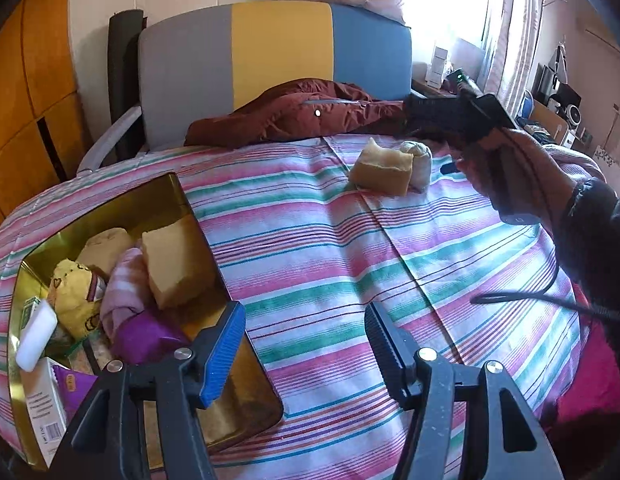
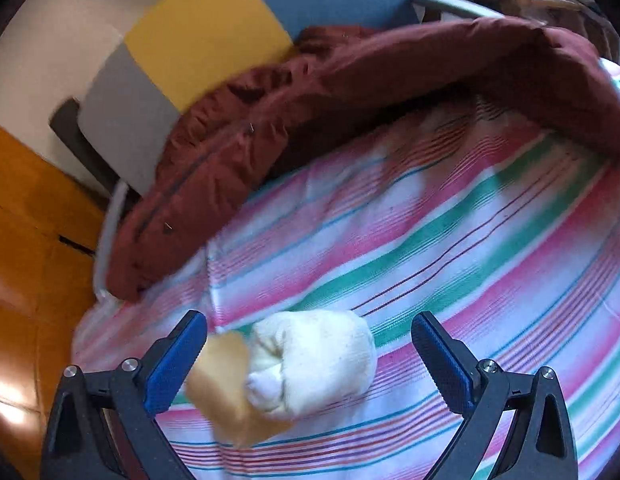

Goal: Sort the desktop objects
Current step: 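Move both open tools back toward the last sponge and white sock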

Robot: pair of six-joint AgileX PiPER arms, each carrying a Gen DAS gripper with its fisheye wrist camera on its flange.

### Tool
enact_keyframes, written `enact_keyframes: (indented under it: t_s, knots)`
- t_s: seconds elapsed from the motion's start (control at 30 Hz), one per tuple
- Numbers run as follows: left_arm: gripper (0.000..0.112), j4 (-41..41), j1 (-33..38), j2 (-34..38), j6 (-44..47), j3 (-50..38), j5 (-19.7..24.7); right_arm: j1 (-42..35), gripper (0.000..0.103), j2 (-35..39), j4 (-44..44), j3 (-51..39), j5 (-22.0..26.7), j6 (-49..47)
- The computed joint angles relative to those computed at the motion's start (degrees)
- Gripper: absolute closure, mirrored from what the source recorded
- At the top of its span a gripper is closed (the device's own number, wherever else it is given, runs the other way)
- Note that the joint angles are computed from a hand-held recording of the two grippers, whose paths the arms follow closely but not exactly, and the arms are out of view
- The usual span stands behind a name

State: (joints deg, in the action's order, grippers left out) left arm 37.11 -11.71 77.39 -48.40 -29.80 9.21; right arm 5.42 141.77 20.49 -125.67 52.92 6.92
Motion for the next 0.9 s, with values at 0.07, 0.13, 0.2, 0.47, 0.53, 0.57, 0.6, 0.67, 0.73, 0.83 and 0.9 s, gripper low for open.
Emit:
enact_keyframes:
  t_s: [0.07, 0.13, 0.2, 0.47, 0.53, 0.57, 0.6, 0.67, 0.73, 0.83, 0.9]
  knots:
    - [0.049, 1.1, 0.1, 0.3, -1.3, 0.1, -0.3, 0.7, 0.004, -0.7, -3.9, 1.2, 0.5, -0.2]
    - [0.049, -0.8, 0.5, 0.7, 0.4, 0.2, -1.1, -0.3, 0.004, -5.4, -1.8, 10.3, -3.7, -5.3]
    - [0.049, -3.0, 0.7, 1.1, 2.5, 0.2, -1.4, -1.9, 0.004, -9.2, 1.6, 17.3, -6.6, -9.5]
    - [0.049, -1.9, -2.3, 0.9, 0.7, -0.3, -0.1, -8.9, 0.001, -21.2, 5.6, 39.2, -14.2, -16.7]
    - [0.049, -4.0, -2.7, 1.2, 2.5, -0.9, 0.4, -11.7, 0.001, -23.4, 12.9, 44.5, -16.4, -23.9]
    - [0.049, -4.3, -3.3, 1.8, 2.7, -1.6, 1.3, -12.4, 0.001, -23.8, 15.6, 45.5, -16.9, -26.4]
    - [0.049, -3.8, -3.7, 2.1, 2.0, -2.1, 1.9, -13.2, 0.001, -24.4, 18.5, 46.8, -17.5, -29.2]
    - [0.049, -1.9, -5.0, 2.9, -0.6, -3.1, 3.0, -13.5, 0.001, -25.3, 21.0, 48.6, -19.3, -32.6]
    - [0.049, -3.5, -5.5, 3.6, 0.6, -4.2, 3.5, -12.6, 0.001, -25.3, 19.8, 48.5, -20.9, -33.2]
    - [0.049, -12.0, -5.1, 5.4, 8.0, -7.0, 3.5, -10.5, 0.001, -25.8, 16.3, 48.5, -23.4, -33.3]
    - [0.049, -19.0, -4.8, 7.1, 14.5, -9.4, 3.6, -9.4, 0.001, -26.5, 12.3, 49.1, -25.9, -32.2]
